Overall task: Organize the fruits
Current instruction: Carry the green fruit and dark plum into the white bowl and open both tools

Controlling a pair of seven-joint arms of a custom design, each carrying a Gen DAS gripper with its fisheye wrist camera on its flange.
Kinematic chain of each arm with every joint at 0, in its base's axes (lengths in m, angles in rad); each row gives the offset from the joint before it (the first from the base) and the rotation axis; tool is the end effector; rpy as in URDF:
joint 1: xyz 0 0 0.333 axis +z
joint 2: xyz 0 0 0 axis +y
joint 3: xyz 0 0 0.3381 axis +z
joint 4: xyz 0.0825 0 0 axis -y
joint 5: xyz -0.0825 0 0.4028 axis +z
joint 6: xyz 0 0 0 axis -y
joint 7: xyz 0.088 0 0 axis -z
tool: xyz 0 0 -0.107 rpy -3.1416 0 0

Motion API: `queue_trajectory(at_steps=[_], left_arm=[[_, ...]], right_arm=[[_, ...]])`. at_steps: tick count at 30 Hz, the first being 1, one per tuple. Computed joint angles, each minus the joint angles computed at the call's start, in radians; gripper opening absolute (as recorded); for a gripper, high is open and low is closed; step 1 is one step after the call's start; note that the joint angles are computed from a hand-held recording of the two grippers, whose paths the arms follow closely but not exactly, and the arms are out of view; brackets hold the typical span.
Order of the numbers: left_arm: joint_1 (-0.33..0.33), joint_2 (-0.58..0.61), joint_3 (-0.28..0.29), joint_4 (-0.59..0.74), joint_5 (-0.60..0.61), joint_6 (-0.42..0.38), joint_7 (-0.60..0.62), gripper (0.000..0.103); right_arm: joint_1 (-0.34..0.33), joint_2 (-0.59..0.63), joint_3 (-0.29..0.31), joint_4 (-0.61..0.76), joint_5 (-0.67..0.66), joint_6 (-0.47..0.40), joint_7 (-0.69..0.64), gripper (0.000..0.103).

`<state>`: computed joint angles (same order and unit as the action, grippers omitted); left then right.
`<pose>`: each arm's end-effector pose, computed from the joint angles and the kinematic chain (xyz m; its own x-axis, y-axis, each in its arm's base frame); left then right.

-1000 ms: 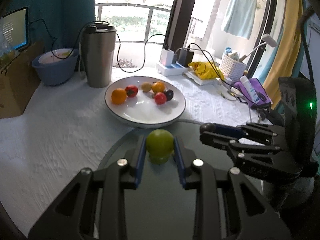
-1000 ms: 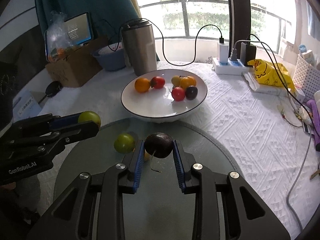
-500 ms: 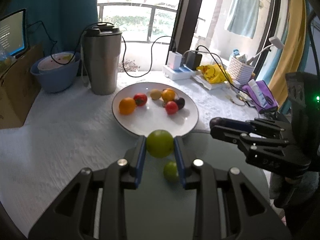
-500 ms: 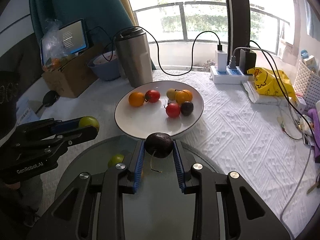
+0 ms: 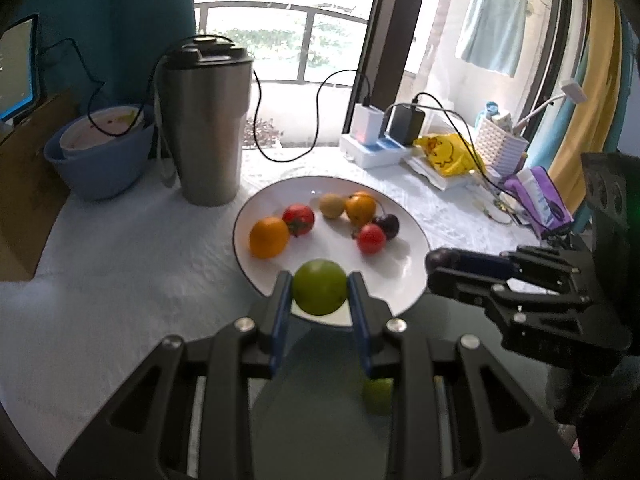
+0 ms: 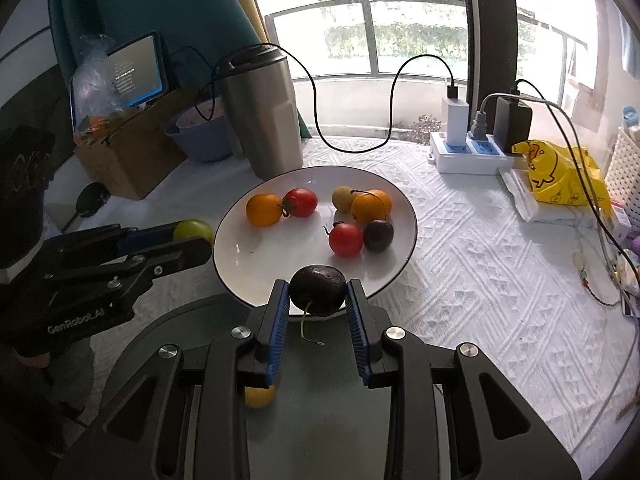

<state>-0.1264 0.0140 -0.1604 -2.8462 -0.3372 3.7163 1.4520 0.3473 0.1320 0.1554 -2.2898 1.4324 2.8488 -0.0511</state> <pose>0.4053 -0.0741 0.3001 0.1164 -0.9765 0.1813 -0.6548 -0.2127 -0.7253 0.5020 0.2152 0.3173 0.7379 -0.6651 -0.1151 -0.5553 -0.5013 -0.6635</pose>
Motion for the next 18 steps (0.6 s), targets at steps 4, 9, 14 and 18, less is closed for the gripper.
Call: queue_trajectory(at_steps=[4, 9, 14, 18], left_arm=[[0.013, 0.031, 0.017, 0.028, 0.039, -0.006, -0.014, 0.029], [0.017, 0.062, 0.035, 0.055, 0.077, -0.014, -0.037, 0.029], [0.016, 0.082, 0.049, 0.073, 0.098, -0.021, -0.053, 0.029], [0.027, 0.092, 0.058, 0.081, 0.141, -0.036, -0.089, 0.029]], right_arm=[[0.001, 0.033, 0.004, 0.031, -0.032, 0.01, 0.025, 0.031], [-0.007, 0.063, 0.016, 0.063, -0.061, 0.007, 0.047, 0.031], [-0.01, 0.087, 0.031, 0.083, -0.093, 0.003, 0.067, 0.031], [-0.014, 0.106, 0.039, 0.093, -0.121, 0.008, 0.09, 0.031]])
